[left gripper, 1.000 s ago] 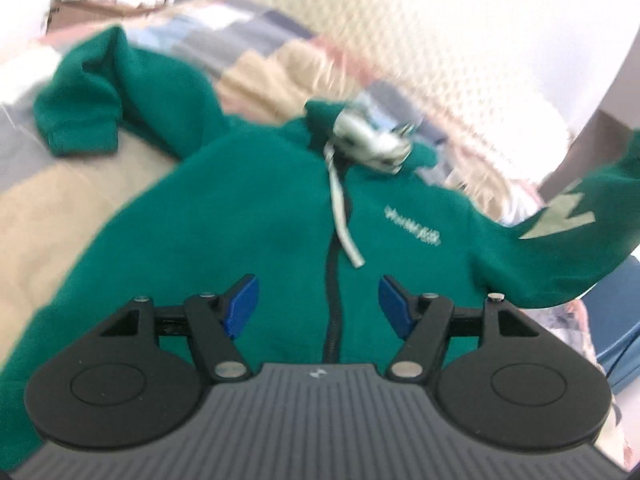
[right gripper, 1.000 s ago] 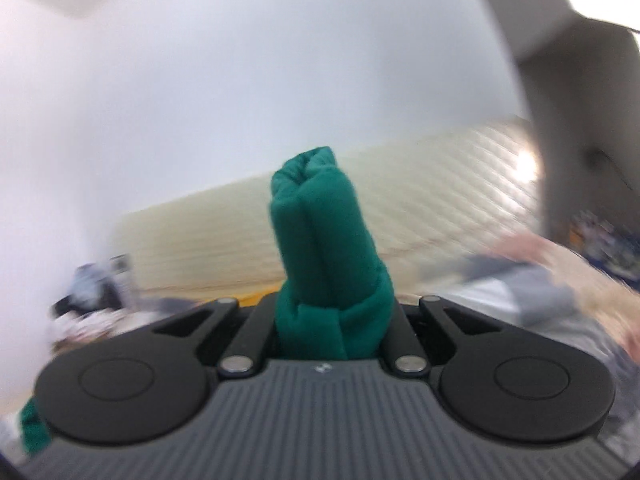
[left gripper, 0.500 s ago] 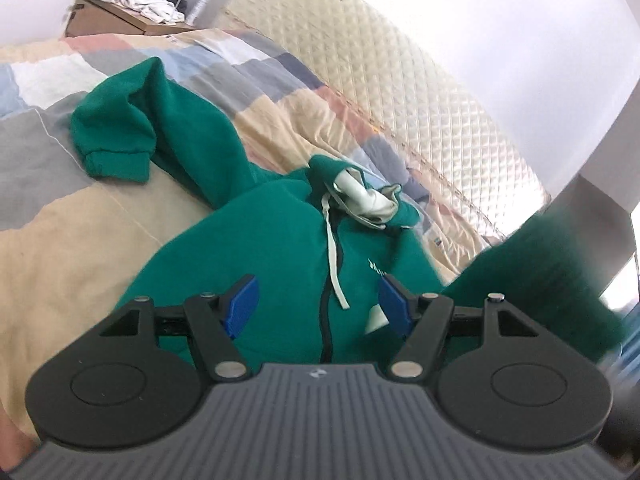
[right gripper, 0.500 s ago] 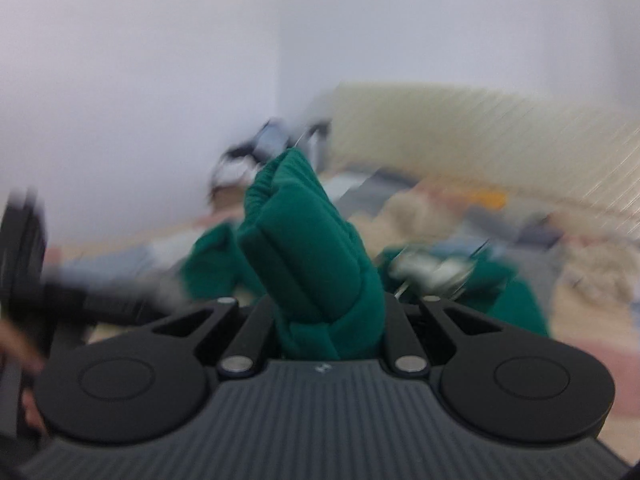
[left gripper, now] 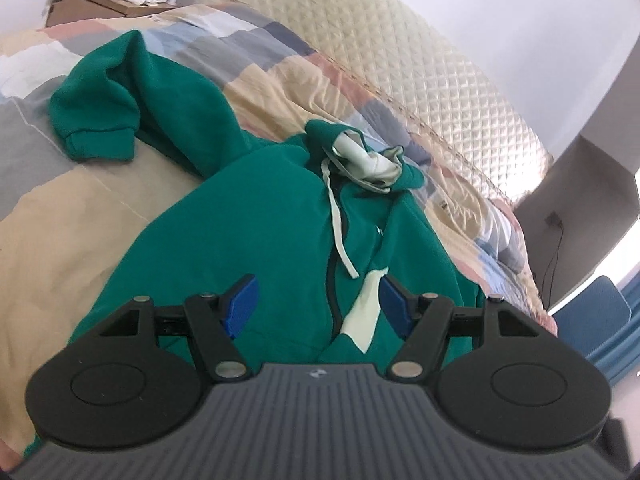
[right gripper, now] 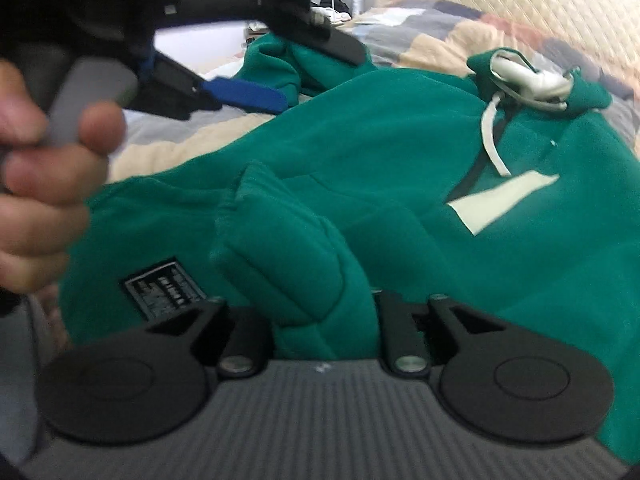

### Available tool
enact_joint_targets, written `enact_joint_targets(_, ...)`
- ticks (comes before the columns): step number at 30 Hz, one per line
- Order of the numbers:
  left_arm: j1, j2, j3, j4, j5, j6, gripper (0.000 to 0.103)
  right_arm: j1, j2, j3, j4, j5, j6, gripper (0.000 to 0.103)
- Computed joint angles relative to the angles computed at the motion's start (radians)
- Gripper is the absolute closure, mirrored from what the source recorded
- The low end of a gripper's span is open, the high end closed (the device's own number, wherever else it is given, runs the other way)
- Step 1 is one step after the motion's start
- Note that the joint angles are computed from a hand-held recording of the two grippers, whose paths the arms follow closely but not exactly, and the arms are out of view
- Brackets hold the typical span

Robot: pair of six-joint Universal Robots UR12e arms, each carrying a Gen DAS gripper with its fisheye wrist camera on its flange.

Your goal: Fold large clothes

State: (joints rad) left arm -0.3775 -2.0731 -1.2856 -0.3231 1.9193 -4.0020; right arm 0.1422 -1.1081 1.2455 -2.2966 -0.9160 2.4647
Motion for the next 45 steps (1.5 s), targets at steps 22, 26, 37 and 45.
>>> enact_joint_targets(22,-0.040,-0.076,0.134,-0.292,-0.094,0.192,0.056,-0.112,-0.035,0.003,-0.093,0.006,0.417,0.036)
enact_joint_targets(26,-0.038,-0.075,0.143,-0.318,-0.108,0.184,0.056,-0.134,-0.021,0.001,-0.153,0.038,0.539,0.035)
enact_joint_targets(37,-0.032,-0.081,0.167,-0.399,-0.115,0.148,0.056,-0.069,0.041,-0.067,0.020,-0.108,0.408,0.037)
enact_joint_targets(45,0.033,-0.058,0.211,-0.423,0.110,0.117,0.045,-0.076,0.039,-0.064,0.017,-0.088,0.416,0.037)
